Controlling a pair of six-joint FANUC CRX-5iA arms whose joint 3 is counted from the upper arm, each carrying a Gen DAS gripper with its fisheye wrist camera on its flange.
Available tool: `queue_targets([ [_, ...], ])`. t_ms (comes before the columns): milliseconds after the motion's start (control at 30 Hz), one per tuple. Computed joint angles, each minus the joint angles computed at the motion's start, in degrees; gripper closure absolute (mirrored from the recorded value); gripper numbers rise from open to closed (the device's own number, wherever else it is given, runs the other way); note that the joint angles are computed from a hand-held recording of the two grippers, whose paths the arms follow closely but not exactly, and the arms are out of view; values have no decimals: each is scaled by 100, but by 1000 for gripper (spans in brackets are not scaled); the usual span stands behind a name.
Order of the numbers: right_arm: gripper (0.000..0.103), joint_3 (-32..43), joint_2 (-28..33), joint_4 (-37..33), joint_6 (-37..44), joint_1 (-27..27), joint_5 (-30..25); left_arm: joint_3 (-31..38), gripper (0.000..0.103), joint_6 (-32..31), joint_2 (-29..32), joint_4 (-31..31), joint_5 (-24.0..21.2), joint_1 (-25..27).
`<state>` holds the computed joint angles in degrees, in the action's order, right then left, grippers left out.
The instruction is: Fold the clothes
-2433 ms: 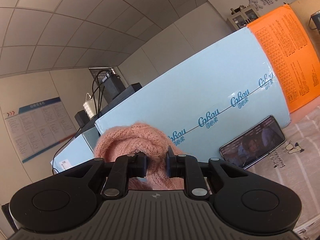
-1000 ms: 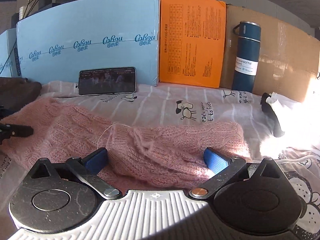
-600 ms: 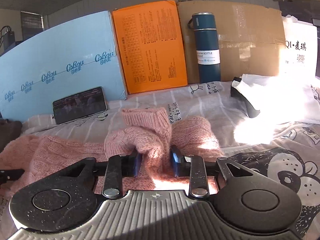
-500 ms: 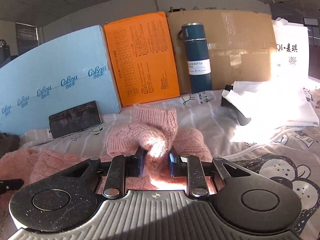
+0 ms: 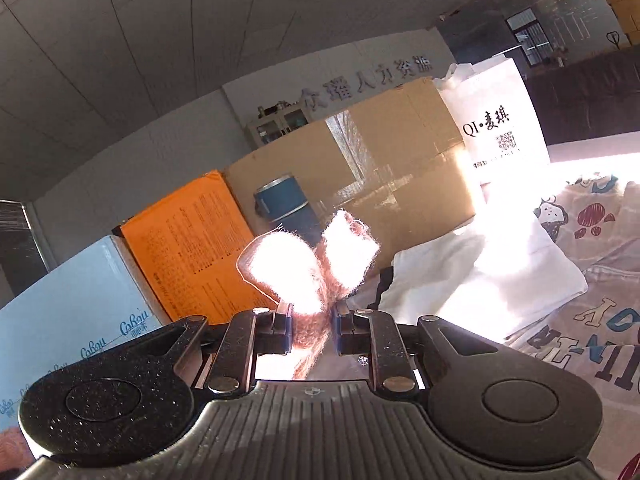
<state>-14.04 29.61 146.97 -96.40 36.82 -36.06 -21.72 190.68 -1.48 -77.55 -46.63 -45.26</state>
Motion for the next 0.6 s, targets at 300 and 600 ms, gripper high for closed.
queue_targets([
  [300,54,-83,282,-2344,1191,368,-30,43,50,-1692,183,1073,820,841],
  [600,26,-378,277,-2037,610,562,-1362,-22,15,-1537,-2,-146,308,384],
])
